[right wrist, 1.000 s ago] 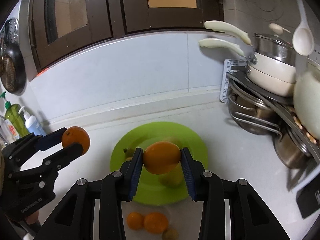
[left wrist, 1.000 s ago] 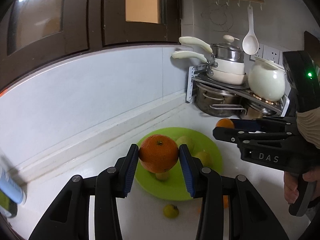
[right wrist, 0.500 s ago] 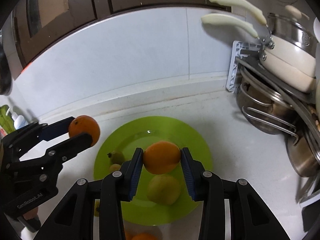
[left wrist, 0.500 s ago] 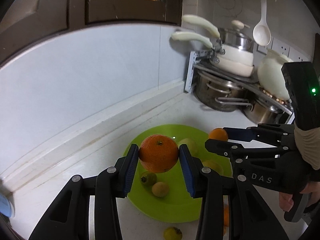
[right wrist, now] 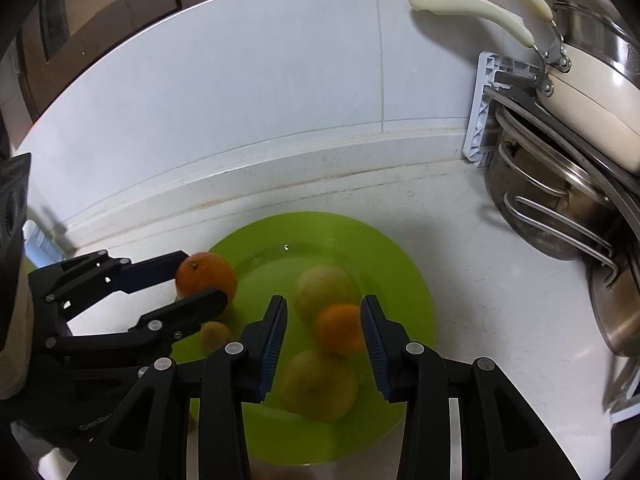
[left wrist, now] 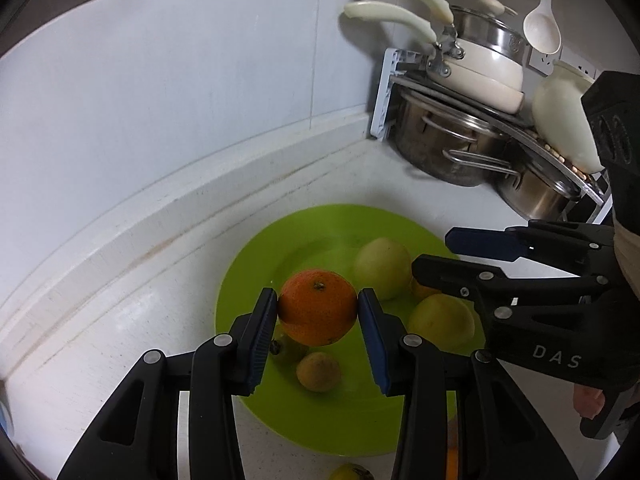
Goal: Organize fruits
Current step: 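Carry both fruits over the green plate and open both tools to release, then move both open tools back toward the remaining fruits on the counter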
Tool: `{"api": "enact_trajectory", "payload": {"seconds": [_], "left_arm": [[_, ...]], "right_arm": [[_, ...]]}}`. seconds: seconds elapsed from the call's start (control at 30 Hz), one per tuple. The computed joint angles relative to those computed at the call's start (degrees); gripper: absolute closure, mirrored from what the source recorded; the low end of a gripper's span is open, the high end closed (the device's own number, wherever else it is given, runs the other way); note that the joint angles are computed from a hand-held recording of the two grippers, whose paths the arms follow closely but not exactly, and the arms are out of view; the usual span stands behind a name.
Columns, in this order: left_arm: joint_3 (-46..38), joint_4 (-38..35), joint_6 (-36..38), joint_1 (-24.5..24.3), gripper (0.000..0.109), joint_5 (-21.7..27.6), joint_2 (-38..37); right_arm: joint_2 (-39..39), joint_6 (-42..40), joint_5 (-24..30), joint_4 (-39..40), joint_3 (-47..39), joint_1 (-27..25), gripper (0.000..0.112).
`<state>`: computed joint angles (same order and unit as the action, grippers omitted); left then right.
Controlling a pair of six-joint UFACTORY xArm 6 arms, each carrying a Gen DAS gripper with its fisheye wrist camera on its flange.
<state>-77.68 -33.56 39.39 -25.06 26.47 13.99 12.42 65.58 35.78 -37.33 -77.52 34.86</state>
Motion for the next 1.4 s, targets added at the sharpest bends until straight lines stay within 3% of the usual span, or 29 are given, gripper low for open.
{"api": "enact_trajectory", "payload": {"seconds": [0.33, 0.67, 0.87, 1.4], "left_arm": [[2.0, -1.8, 1.1, 0.1, 0.064, -0.1, -2.2], [9.4, -4.8, 3.0, -0.1, 0.059, -3.0, -11.2], [13.8, -8.3, 5.4, -0.6, 0.052, -4.7, -17.0], [25.9, -12.9, 10.7, -2.3, 0.048, -7.9, -30.2]], "right_arm": [[-0.9, 2.0, 1.0, -1.9, 0.3, 0.5, 0.073], [-5.9, 7.3, 2.2, -7.3, 3.6, 3.2, 0.072], [-10.1, 11.8, 4.9, -12.2, 6.0, 5.8, 0.072], [-17.7, 20.4, 15.9, -20.9, 10.8, 15.4, 0.064]]}}
